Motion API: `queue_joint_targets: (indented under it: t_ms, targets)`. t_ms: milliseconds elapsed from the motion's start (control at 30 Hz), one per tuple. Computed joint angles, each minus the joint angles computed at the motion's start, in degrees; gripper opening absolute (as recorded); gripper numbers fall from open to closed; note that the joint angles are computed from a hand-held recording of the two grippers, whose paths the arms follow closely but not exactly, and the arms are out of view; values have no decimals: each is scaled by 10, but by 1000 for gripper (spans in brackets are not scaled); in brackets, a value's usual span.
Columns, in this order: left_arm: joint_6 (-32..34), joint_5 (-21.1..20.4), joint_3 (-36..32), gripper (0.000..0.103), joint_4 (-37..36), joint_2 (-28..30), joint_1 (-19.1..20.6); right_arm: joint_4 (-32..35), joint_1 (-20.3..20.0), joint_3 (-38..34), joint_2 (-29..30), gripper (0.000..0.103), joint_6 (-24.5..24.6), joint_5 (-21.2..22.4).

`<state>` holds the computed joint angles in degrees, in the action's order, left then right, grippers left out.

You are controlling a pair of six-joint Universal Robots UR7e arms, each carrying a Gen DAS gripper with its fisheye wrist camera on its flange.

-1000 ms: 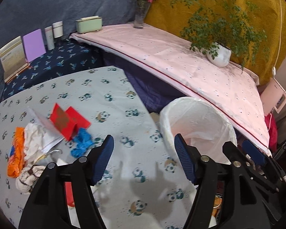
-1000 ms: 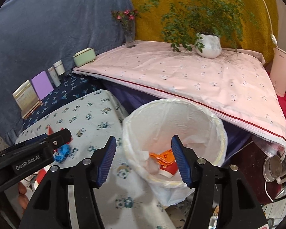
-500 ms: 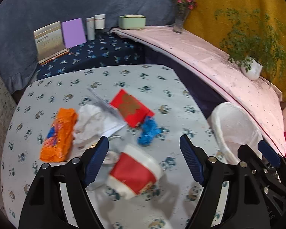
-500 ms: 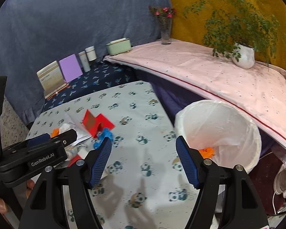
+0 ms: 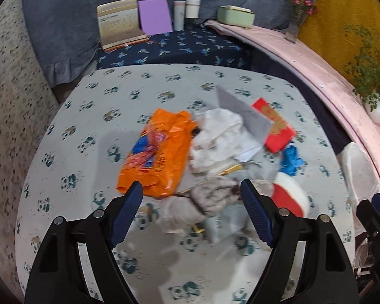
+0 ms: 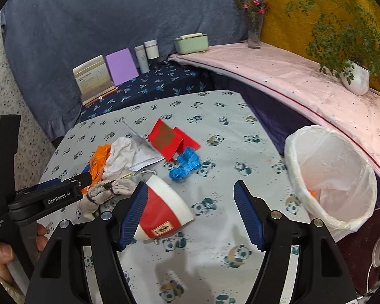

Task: Collect trash
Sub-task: 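Return both tools to the pile and grasp another orange bag with the left tool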

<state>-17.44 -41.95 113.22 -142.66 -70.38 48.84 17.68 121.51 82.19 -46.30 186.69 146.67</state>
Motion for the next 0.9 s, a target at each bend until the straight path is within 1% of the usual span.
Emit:
queue_joint_targets:
  t_ms: [100,333,500,600,667,700,767,800,833,867,900]
  targets:
    - [-1,3,0,75,6,-4,15,14,-1,-17,18,67,4,-8]
    - [7,-8,-14,75,15,-3,45,55,-7,-65,65,67,15,-32]
    - [21,-27,-36,75,15,17,63,82,-13,-103,96,67,13,-45]
    - [34,-29,-49,72,15,32,72,95,-15,-124,113,67,12,-50]
    - [35,-36,-59,62,26,39,79,102,-17,-134,120,67,12,-54]
    - [33,-42,-65,59,35,42,83,106,-18,-140,125,67,12,-57]
    - [32,-54,-73,46,49,46,90,112,-20,-149,132,67,10,-61]
    - [33,-57,-73,43,50,46,92,113,-21,-152,134,67,8,-63]
    - [34,-58,-74,35,52,47,94,116,-22,-158,138,67,8,-65]
    - [36,-57,-73,31,52,47,93,118,-23,-162,141,67,7,-68]
    - [40,-56,-71,30,48,45,93,118,-25,-164,143,67,6,-72]
